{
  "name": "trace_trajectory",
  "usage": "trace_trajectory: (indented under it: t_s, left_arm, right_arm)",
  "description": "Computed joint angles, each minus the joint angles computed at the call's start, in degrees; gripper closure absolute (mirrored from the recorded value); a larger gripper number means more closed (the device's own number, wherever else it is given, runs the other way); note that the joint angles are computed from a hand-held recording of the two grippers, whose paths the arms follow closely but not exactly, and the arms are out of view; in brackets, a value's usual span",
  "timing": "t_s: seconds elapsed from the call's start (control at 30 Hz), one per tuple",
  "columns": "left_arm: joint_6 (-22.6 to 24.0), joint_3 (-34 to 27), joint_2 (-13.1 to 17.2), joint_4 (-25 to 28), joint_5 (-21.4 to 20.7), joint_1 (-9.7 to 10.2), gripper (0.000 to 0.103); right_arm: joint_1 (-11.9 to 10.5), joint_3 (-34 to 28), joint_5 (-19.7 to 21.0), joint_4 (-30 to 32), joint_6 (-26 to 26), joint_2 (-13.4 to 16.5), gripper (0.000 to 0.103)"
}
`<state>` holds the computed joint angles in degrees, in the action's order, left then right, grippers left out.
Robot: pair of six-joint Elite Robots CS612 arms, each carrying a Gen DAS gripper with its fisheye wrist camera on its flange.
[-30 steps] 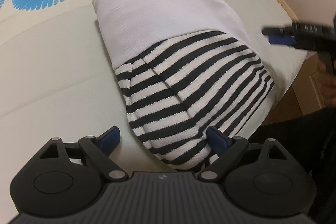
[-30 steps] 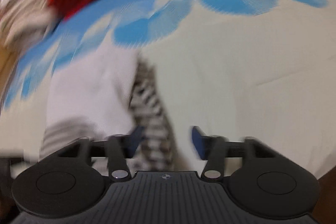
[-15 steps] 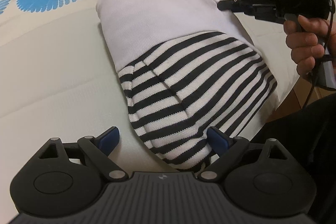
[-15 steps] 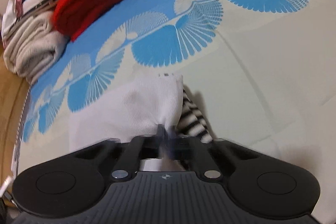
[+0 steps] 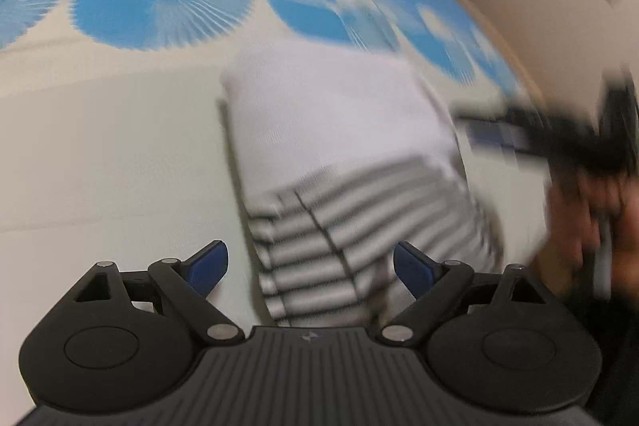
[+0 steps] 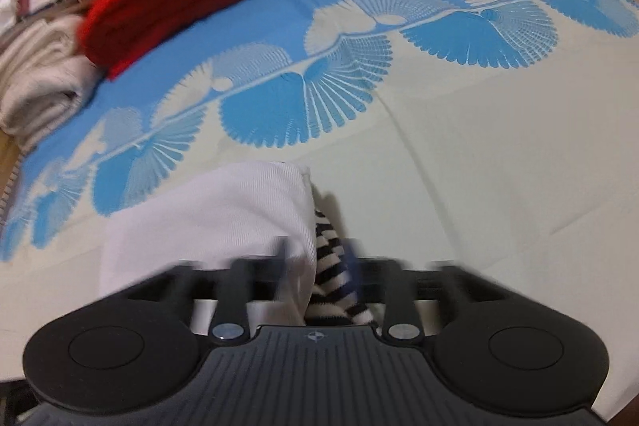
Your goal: Fold small clothes
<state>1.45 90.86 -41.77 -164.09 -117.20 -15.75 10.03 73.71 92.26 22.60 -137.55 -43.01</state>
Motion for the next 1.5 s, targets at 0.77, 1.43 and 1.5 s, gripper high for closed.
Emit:
trace_trajectory:
  t_s: [0.77, 1.43, 1.5]
  left_arm:
    - [-22.18, -10.35, 7.68, -0.38, -3.50, -0.64, 0.061]
    - [-12.10, -16.10, 8.81, -6.84, 15.98, 2.72, 0.052]
    - [-12.54, -15.70, 8.38, -7.33, 15.92, 3.27, 0.052]
  right_arm:
    - [0.01, -3.63, -6.92, 7.41, -1.11, 3.84, 0.095]
    - [4.06, -20.12, -1.68, 1.59, -0.16, 11.17, 0.100]
    - [4.26, -23.59, -1.05, 5.36, -0.91, 13.08, 0.100]
